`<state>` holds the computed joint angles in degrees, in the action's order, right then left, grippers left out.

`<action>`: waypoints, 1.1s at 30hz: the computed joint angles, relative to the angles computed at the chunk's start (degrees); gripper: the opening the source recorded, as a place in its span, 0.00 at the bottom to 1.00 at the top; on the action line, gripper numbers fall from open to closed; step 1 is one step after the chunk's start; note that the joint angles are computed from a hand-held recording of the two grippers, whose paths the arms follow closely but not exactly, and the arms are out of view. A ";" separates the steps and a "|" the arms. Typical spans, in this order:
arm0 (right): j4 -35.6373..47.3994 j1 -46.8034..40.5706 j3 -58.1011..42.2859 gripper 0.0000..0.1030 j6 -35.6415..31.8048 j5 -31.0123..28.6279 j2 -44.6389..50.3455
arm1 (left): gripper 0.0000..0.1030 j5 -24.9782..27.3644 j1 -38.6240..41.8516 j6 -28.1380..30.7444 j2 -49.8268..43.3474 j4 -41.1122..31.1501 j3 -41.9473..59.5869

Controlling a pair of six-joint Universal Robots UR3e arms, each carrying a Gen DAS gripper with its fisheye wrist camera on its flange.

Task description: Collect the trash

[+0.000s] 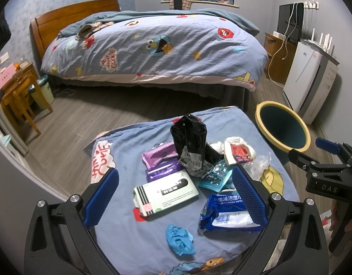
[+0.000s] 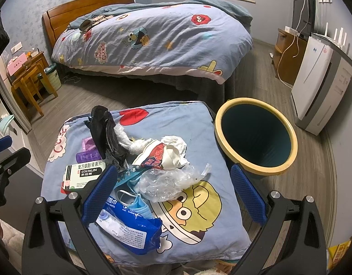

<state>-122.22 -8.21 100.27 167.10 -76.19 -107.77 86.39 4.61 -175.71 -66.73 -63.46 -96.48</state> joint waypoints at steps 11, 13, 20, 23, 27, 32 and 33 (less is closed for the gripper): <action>-0.01 -0.41 0.45 0.95 -0.27 0.25 -0.23 | 0.95 0.01 0.03 0.02 0.02 -0.15 0.05; 0.03 -0.37 0.37 0.95 -0.26 0.24 -0.15 | 0.95 0.01 0.00 0.01 0.01 -0.05 0.00; -0.02 -0.63 0.64 0.95 -0.44 0.39 -0.30 | 0.95 0.14 -0.11 -0.03 -0.09 -0.05 0.05; 0.00 -0.66 0.60 0.95 -0.47 0.37 -0.27 | 0.95 0.22 -0.12 0.06 -0.05 -0.04 0.03; 0.27 -0.49 0.16 0.95 -0.31 0.23 0.04 | 0.95 -0.26 0.09 0.07 -0.05 -0.17 0.04; 2.20 -0.79 -0.81 0.95 -0.61 0.61 0.98 | 0.95 -3.20 1.96 1.01 -0.85 -1.76 0.75; 1.99 -0.99 -1.00 0.95 -0.62 0.91 1.49 | 0.95 -3.53 2.27 1.27 -1.20 -1.64 0.81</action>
<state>-120.23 -9.20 99.27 166.48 -75.28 -106.28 82.86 6.87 -174.44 -67.93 -65.10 -95.66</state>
